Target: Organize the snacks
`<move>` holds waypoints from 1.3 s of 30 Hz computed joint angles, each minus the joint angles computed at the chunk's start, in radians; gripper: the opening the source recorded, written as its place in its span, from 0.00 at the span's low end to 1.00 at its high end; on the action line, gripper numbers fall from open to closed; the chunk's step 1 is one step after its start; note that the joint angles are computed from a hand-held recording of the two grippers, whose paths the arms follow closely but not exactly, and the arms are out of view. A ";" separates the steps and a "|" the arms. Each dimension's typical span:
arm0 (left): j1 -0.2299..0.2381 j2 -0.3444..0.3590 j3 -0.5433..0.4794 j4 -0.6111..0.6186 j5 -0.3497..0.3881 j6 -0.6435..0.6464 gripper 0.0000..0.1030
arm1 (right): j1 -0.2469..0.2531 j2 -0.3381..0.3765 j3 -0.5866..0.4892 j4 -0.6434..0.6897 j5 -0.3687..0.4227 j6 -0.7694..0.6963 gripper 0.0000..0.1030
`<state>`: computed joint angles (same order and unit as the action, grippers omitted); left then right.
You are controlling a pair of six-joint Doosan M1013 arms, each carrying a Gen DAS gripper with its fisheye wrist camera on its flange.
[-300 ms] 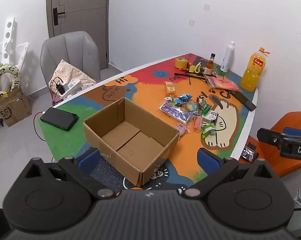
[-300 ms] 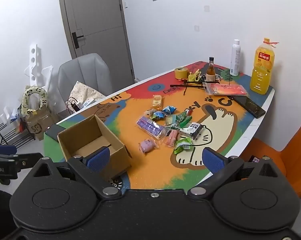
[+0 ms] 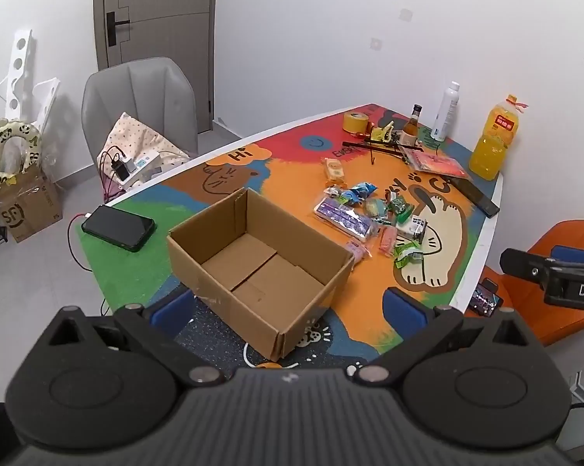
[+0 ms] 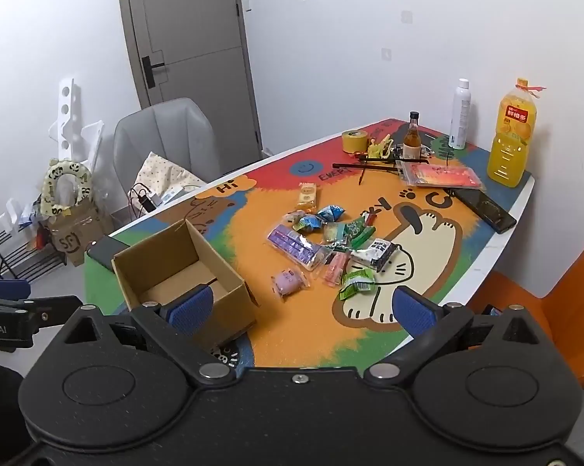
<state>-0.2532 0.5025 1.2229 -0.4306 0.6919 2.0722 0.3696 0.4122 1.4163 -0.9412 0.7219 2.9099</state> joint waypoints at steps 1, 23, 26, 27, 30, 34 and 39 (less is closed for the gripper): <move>0.000 0.003 -0.003 0.006 0.003 -0.002 1.00 | -0.003 0.001 -0.004 0.023 -0.005 -0.020 0.98; 0.012 0.058 -0.096 -0.033 0.095 0.083 1.00 | -0.009 0.021 -0.033 0.007 -0.006 -0.024 0.98; 0.013 0.064 -0.106 -0.032 0.107 0.066 1.00 | -0.014 0.024 -0.036 0.034 -0.012 -0.050 0.98; 0.013 0.066 -0.109 -0.038 0.111 0.075 1.00 | -0.014 0.026 -0.039 0.039 -0.013 -0.057 0.98; 0.012 0.073 -0.115 -0.032 0.116 0.081 1.00 | -0.017 0.029 -0.042 0.053 -0.014 -0.069 0.98; 0.010 0.073 -0.120 -0.022 0.119 0.081 1.00 | -0.019 0.029 -0.042 0.074 -0.018 -0.086 0.98; 0.008 0.074 -0.124 -0.025 0.121 0.089 1.00 | -0.021 0.029 -0.039 0.065 -0.028 -0.069 0.98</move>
